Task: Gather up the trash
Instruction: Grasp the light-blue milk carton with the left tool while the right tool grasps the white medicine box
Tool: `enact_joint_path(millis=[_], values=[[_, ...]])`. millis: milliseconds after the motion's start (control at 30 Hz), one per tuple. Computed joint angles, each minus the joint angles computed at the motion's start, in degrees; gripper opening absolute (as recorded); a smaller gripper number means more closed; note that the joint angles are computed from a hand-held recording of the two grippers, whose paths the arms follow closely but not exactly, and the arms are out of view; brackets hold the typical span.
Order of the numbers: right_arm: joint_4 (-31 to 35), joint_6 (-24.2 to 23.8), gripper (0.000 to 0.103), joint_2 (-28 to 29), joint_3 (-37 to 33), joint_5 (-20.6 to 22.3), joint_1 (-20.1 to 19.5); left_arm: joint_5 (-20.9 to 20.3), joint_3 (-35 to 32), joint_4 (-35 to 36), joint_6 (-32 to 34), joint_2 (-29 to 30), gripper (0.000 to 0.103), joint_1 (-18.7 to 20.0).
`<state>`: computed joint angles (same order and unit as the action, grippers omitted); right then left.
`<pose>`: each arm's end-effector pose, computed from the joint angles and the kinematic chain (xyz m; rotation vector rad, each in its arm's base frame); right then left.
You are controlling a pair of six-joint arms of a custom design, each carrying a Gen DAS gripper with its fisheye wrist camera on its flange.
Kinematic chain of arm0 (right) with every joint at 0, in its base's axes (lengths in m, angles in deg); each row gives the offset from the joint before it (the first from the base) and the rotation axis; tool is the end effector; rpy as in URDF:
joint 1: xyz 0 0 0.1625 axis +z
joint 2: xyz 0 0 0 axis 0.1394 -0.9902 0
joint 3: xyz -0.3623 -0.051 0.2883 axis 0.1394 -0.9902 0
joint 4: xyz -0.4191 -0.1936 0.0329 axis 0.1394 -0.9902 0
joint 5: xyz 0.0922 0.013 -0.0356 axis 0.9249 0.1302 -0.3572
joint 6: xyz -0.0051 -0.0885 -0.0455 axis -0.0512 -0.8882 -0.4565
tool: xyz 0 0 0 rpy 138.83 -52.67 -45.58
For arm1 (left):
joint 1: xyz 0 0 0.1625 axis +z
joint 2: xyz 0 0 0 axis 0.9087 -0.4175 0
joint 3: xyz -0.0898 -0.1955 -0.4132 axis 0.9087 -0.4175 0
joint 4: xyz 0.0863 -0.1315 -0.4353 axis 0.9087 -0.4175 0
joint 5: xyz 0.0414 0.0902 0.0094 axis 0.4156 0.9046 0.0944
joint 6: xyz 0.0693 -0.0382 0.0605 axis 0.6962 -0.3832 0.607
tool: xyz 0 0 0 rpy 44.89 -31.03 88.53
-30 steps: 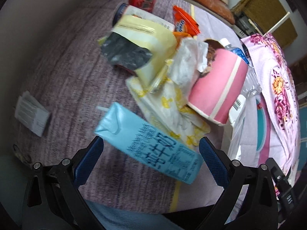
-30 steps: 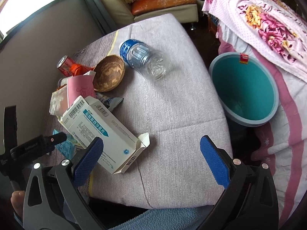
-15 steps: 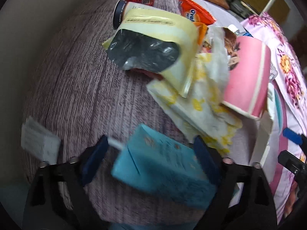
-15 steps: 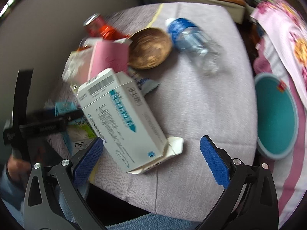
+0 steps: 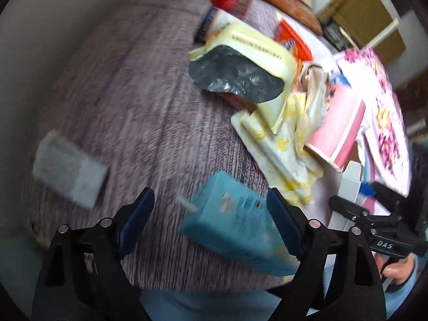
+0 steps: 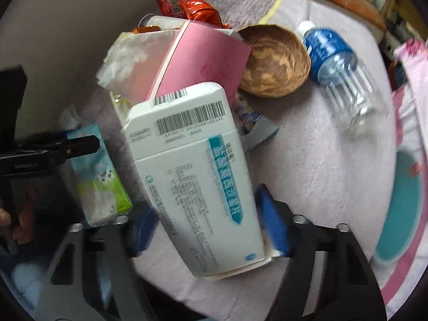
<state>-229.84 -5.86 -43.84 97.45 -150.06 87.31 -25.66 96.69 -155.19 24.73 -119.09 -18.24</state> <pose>0.1258 -0.4638 0.2352 0.2113 -2.5666 0.3662 -0.2687 -0.5505 0.0791 0.3064 2.6615 -0.2402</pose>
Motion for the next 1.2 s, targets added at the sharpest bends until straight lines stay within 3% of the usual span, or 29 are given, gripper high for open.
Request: enact_joint_path(millis=[133, 267, 467, 600, 733, 867, 933, 1000, 1067, 1200], values=[[-0.53, 1.29, 0.063, -1.55, 1.2, 1.02, 0.02, -0.51, 2.13, 1.02, -3.02, -3.16, 0.091, -0.3], [-1.26, 2.6, 0.063, -3.95, 2.26, 2.64, -0.08, -1.17, 1.68, 6.54, -6.2, -3.97, 0.091, -1.02], [-1.91, 3.51, 0.063, -9.19, 4.49, 5.05, -1.9, -9.17, 1.72, 9.81, -12.8, -4.09, 0.091, -0.4], [-1.84, 3.63, 0.063, -11.96, 5.56, 6.25, -3.08, -10.72, 0.61, 8.58, -14.9, -1.86, 0.091, -0.65], [-3.48, 4.28, 0.063, -13.53, 6.91, 6.54, -4.04, -9.61, -1.32, 8.35, -13.33, 1.75, 0.09, -1.61], [-5.02, 4.8, 0.063, -13.63, 7.65, 5.91, -4.64, -3.55, -2.54, 9.86, -6.99, 2.91, 0.072, -2.68], [-5.12, 5.02, 0.063, -13.67, 7.75, 5.75, -4.64, 0.48, -2.95, 10.26, -2.77, 2.81, 0.069, -2.84], [-5.5, 5.64, 0.063, -13.32, 7.73, 5.66, -4.47, 3.46, -2.78, 10.06, 2.32, 2.53, 0.069, -3.03], [-5.52, 6.26, 0.063, -13.24, 7.76, 5.64, -4.44, 6.12, -1.92, 9.74, 3.06, 1.94, 0.069, -3.77], [-4.9, 7.61, 0.063, -13.31, 7.62, 5.91, -4.41, 6.3, 0.56, 7.53, 0.89, -0.32, 0.071, -4.67]])
